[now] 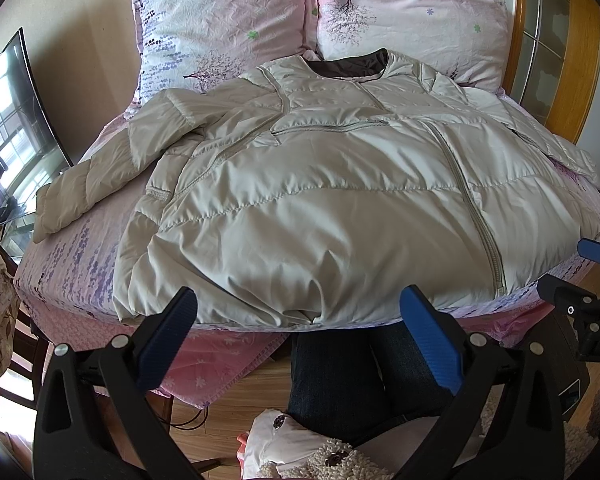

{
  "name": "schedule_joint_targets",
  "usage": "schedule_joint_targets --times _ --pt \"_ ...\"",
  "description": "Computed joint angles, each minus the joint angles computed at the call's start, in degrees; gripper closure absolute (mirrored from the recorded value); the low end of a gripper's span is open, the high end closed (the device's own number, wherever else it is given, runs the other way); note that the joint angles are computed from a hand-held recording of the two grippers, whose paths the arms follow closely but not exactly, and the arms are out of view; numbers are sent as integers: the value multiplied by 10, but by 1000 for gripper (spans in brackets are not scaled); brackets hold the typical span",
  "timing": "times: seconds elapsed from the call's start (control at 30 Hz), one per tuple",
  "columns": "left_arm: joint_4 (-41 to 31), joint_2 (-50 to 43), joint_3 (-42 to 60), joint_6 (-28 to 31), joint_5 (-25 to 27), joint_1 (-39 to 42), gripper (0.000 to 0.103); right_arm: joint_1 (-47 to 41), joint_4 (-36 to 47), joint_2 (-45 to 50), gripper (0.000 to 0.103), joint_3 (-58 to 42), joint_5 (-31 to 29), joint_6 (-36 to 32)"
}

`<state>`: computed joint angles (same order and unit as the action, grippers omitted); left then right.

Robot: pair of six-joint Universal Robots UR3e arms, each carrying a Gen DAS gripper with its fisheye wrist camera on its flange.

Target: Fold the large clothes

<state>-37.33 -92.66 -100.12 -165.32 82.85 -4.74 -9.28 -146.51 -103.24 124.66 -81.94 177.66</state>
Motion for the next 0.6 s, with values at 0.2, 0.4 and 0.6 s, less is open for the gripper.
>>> schedule_joint_targets --times 0.2,0.4,0.6 --pt "0 0 0 0 0 0 2 -1 1 -1 1 1 2 1" --pt "-1 0 1 0 0 0 2 -6 1 -4 1 5 6 -3" --pt "-1 0 0 0 0 0 2 -15 2 -10 1 12 13 -9"
